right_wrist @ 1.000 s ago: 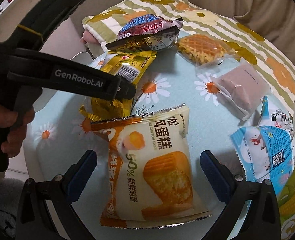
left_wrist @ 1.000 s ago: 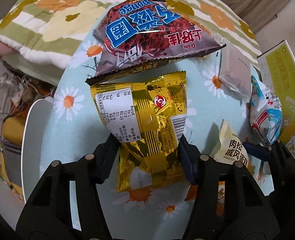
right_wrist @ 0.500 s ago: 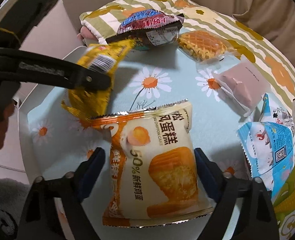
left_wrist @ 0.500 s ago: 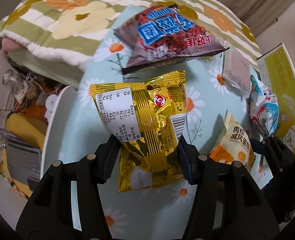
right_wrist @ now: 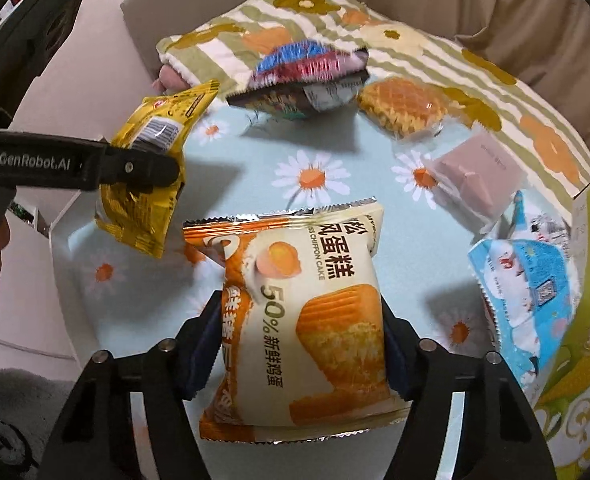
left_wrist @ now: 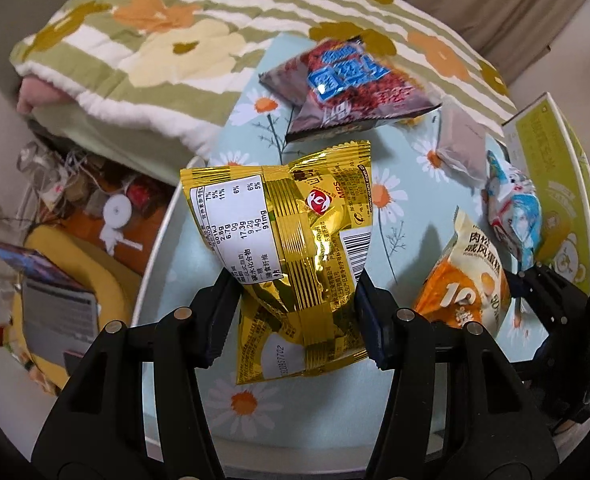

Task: Organize snacks
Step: 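Grasp the gold foil bag with the left tool while the right tool grasps the chiffon cake packet, then carry the gold bag and cake packet into the box and release both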

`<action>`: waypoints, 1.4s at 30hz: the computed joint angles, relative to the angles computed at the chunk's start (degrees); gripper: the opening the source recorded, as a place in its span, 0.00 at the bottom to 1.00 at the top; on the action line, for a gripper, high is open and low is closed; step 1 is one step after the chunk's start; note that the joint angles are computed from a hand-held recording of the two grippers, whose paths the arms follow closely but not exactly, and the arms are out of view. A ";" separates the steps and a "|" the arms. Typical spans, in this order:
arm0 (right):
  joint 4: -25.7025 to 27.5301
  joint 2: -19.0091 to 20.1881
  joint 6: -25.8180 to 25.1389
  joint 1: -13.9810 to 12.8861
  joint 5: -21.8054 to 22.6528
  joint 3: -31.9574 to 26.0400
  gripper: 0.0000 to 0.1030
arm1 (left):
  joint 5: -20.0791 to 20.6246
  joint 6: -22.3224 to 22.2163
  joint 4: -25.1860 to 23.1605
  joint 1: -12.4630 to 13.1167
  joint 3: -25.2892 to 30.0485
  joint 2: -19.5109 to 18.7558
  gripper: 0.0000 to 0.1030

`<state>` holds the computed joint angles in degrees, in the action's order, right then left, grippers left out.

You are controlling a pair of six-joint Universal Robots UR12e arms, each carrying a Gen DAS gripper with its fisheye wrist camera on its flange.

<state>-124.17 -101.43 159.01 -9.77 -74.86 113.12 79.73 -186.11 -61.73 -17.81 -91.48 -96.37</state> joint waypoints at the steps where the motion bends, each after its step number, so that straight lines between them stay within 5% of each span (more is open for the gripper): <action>1: -0.22 -0.34 1.08 0.00 -0.02 -0.11 0.62 | 0.06 0.21 0.24 -0.05 0.09 0.20 0.49; 11: -3.53 -4.09 12.51 -1.41 -1.38 -2.26 0.62 | -3.98 6.00 4.19 0.53 2.84 1.60 0.49; 18: -3.80 -7.54 19.52 -6.44 -1.33 -3.53 0.62 | -6.33 9.40 5.87 -1.72 8.31 -0.06 0.49; 27: -3.99 -11.52 14.93 -18.32 0.47 -4.00 0.62 | -7.96 6.81 8.30 -9.09 17.11 -5.68 0.49; 34: -1.95 -10.83 9.26 -27.72 4.01 -5.43 0.62 | -9.12 3.62 8.18 -15.26 24.14 -11.63 0.49; 42: 1.49 -8.25 7.80 -34.36 7.64 -6.55 0.62 | -9.20 2.68 0.31 -20.03 33.90 -19.14 0.49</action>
